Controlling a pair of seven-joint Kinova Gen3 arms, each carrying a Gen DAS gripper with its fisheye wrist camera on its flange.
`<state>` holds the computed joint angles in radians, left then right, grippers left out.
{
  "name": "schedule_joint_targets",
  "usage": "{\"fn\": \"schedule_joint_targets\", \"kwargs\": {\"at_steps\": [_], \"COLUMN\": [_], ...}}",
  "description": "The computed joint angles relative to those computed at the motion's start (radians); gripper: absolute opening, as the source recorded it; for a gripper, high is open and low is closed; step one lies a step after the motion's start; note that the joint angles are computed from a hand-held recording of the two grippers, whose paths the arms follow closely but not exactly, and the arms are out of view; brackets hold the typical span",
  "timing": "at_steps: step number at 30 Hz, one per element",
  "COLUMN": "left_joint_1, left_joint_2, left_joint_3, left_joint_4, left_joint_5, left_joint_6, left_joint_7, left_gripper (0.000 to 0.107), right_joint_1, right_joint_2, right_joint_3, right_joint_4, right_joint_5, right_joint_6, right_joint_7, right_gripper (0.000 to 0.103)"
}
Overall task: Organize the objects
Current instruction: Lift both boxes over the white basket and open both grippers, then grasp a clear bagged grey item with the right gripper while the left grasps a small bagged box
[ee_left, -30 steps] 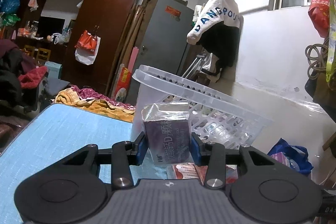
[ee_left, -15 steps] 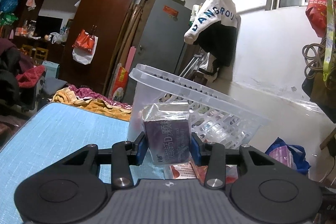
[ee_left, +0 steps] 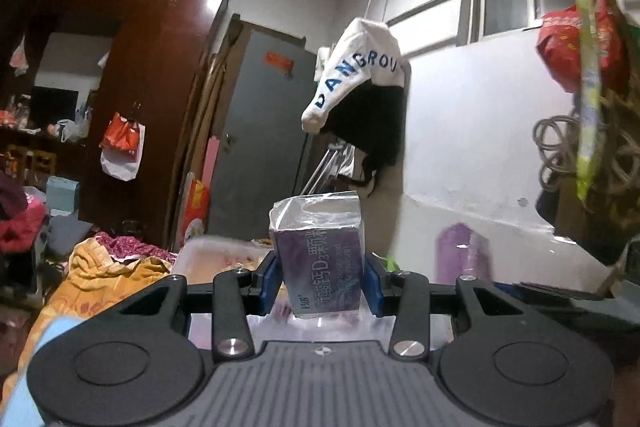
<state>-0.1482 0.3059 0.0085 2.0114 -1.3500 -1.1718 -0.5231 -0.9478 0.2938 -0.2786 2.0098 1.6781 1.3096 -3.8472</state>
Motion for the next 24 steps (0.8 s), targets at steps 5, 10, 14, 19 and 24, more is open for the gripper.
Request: {"fn": "schedule_joint_targets", "kwargs": {"at_steps": [5, 10, 14, 19, 24], "left_joint_1": [0.047, 0.223, 0.093, 0.02, 0.107], "left_joint_2": [0.027, 0.046, -0.004, 0.012, 0.068], "left_joint_3": [0.067, -0.065, -0.027, -0.057, -0.092], "left_joint_4": [-0.134, -0.19, -0.056, 0.104, 0.076], "left_joint_5": [-0.07, -0.132, -0.066, -0.05, -0.13], "left_joint_6": [0.156, 0.283, 0.152, 0.011, 0.072], "left_joint_7": [0.203, 0.255, 0.106, -0.096, -0.081], "left_gripper": [0.049, 0.077, 0.082, 0.09, 0.076], "right_joint_1": [0.064, 0.1, 0.048, 0.046, 0.037], "right_joint_2": [0.022, 0.067, 0.005, 0.005, 0.05], "right_joint_3": [0.098, 0.098, 0.064, -0.057, -0.034], "right_joint_4": [-0.141, -0.194, -0.07, 0.079, 0.135], "right_joint_5": [-0.087, -0.136, -0.085, -0.038, -0.044], "right_joint_6": [-0.124, -0.129, -0.097, -0.087, -0.176], "right_joint_7": [0.203, 0.275, 0.121, -0.083, -0.217], "right_gripper": [0.056, 0.096, 0.102, 0.097, 0.082]}}
